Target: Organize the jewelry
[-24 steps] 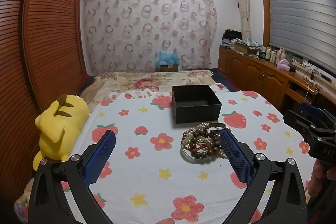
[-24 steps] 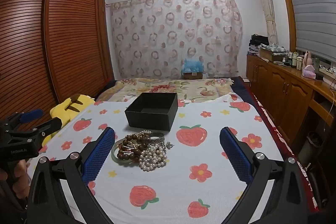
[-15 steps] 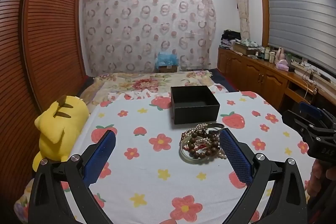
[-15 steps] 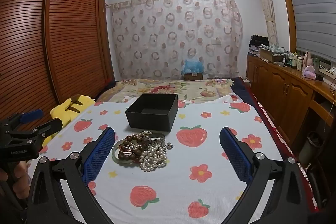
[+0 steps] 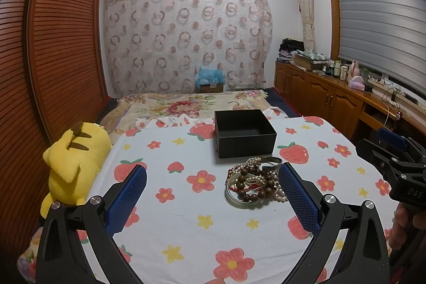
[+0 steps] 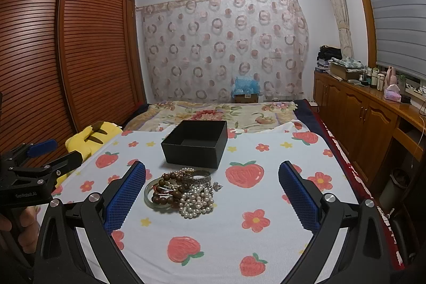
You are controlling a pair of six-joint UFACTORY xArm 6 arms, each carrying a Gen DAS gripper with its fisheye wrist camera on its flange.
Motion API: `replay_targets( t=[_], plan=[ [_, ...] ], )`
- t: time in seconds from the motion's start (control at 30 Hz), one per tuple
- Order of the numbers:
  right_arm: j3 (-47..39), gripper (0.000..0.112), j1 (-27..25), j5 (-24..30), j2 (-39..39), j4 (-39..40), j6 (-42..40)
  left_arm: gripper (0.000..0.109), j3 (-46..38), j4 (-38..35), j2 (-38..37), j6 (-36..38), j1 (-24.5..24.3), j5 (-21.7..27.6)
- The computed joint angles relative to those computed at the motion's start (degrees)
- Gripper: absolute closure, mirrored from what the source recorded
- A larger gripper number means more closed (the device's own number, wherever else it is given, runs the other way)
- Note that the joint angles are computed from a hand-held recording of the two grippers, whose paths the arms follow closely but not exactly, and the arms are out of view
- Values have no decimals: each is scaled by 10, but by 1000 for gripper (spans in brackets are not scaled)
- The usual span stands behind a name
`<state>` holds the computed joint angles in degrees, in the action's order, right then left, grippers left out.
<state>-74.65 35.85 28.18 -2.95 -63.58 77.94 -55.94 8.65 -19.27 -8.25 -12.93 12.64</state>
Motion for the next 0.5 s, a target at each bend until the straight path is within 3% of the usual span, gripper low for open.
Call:
replay_targets(
  t=[0.5],
  plan=[
    [1,12,-1,-1,-1,-2,2,13,2,0,-1,0,-1,-2]
  ],
)
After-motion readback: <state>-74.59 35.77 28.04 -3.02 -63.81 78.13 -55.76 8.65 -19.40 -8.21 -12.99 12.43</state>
